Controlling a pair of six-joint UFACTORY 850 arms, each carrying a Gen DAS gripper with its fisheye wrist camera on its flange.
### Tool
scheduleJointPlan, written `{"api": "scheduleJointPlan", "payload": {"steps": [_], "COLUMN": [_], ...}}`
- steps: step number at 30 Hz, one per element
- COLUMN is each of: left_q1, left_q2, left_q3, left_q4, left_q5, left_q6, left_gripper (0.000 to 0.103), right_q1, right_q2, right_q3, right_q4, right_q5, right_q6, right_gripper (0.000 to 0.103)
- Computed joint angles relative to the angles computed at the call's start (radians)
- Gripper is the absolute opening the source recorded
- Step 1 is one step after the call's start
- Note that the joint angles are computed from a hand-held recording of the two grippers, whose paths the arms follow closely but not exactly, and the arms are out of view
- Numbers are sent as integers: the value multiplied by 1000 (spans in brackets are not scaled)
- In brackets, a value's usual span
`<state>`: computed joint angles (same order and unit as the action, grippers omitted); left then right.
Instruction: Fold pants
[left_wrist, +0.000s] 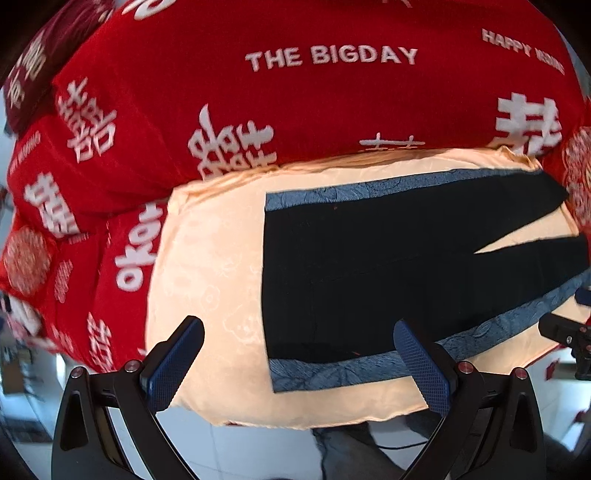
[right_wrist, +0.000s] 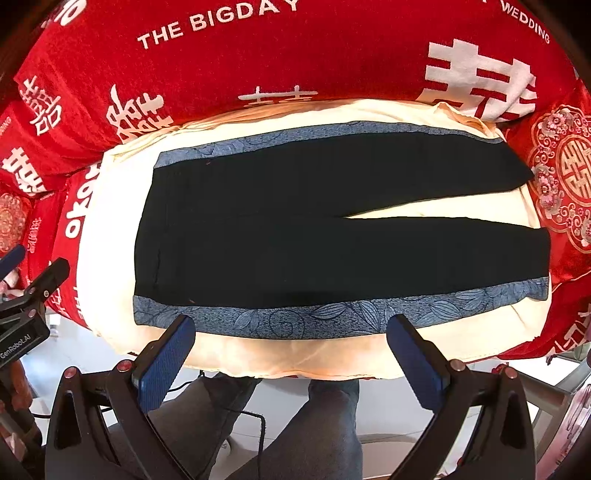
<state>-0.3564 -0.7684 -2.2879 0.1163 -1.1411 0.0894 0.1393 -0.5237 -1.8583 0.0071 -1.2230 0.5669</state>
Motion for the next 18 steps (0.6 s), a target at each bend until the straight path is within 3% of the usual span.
{"api": "scheduleJointPlan", "payload": {"steps": [7,15,18], "left_q1": [-1,29,60], "left_q2": [7,86,111], "left_q3": [20,228,344], "left_q4": [0,-74,-130], "left_q5": [-68,-42,16], "left_q6": [-211,-337,-319], "left_gripper": [103,103,103], "right_q1": [-76,-151,-154], "right_q2": [72,122,133], "right_q3": [112,268,345], "right_q4": [147,384,518], "right_q5": [78,126,179], "right_q6": [-79,-267,-310], "right_gripper": [103,103,103]}}
